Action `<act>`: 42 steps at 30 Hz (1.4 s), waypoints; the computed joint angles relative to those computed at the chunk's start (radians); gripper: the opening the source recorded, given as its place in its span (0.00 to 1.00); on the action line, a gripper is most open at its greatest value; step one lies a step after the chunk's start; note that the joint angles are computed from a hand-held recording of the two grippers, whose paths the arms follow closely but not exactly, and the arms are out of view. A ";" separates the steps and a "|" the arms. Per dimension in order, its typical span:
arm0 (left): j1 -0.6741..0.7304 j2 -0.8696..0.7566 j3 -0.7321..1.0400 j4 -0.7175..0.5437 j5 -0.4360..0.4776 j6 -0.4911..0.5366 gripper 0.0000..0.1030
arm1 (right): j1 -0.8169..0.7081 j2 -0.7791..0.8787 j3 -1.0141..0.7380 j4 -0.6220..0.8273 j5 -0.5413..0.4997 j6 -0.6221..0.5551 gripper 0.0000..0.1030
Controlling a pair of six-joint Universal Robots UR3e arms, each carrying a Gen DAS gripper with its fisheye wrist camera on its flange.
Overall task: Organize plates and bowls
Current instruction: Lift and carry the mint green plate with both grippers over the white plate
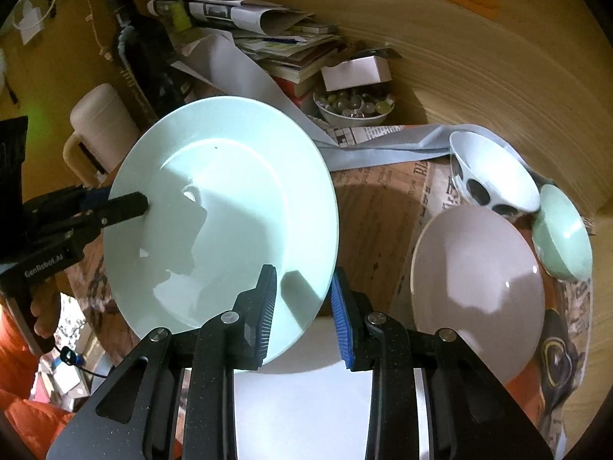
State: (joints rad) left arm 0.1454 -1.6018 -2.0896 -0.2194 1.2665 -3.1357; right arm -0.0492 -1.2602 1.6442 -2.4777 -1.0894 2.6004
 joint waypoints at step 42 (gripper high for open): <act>-0.312 -0.176 0.058 0.050 0.046 -0.053 0.27 | -0.382 -0.391 0.629 -0.081 0.106 -0.111 0.25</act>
